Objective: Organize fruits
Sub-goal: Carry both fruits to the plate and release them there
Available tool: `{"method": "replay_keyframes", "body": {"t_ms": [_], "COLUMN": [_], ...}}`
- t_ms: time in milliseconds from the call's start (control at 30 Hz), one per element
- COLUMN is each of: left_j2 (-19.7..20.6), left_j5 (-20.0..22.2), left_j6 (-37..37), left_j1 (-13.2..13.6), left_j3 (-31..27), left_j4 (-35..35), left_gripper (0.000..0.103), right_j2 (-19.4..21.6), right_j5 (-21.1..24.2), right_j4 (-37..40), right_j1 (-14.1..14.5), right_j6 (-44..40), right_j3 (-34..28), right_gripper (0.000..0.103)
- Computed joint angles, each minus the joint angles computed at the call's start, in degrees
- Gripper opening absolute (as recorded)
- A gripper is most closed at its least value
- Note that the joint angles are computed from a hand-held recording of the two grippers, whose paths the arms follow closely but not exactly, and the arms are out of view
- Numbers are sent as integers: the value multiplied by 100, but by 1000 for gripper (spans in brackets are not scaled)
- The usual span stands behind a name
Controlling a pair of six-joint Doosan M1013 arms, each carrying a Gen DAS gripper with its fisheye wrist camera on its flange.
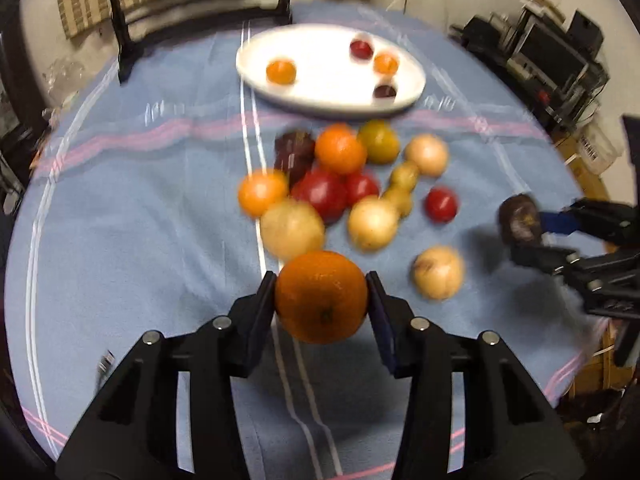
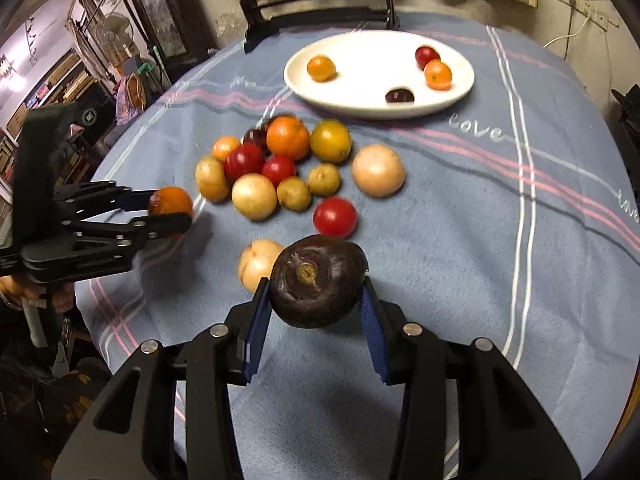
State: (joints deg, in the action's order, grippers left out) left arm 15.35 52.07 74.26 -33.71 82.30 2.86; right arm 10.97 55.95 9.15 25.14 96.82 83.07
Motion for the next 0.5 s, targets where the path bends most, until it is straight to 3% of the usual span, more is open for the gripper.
{"method": "replay_keyframes", "body": {"t_ms": [200,500], "left_j2": [183,1053], "left_j5": [-227,-87], "left_j6": [156,184], "left_j1": [87,141], "left_j3": [-795,-2299], "left_j4": [146,505], "left_gripper": [45,45], "right_j2": [114,671], "right_j5": [-268,-496], "right_j4": [-132,-469], "right_j1": [-76,-244], "right_j6": [-47,-57], "right_j3": [-530,-1703], "right_gripper": [44,44]}}
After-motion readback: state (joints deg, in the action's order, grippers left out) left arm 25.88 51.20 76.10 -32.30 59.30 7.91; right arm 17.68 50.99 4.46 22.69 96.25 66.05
